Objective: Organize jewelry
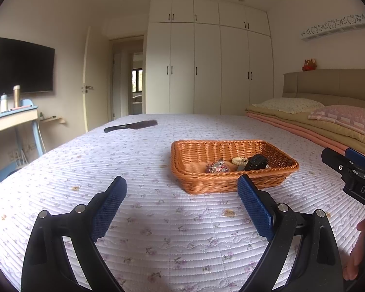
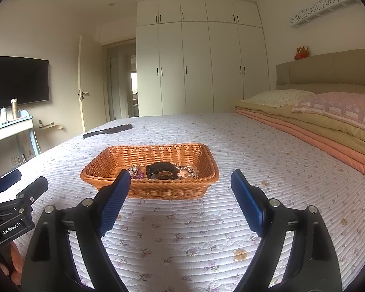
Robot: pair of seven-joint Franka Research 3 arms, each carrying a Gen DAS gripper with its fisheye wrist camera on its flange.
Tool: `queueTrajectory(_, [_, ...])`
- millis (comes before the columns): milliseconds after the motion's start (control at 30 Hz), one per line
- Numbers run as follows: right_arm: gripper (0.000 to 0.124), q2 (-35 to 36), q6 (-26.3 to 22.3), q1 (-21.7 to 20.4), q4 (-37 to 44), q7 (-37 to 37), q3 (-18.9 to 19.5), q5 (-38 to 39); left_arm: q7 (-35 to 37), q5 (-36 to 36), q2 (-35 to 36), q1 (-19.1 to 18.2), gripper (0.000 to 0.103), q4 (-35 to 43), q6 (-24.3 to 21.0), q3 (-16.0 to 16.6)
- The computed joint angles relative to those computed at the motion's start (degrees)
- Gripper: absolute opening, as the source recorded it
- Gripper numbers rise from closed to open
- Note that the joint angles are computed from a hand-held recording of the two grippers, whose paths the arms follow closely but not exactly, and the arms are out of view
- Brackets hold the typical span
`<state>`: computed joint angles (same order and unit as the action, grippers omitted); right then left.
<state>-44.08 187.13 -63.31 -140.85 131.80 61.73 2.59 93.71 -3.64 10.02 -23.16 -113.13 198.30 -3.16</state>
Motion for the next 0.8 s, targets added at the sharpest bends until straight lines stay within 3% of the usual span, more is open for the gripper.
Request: queueTrajectory(800, [0.09,0.3,-0.3,0.1,0.1,0.7,0.0,-0.4,2.6,-3.6,-0.7,-0.7,0.094,-0.8,0.6,0.1])
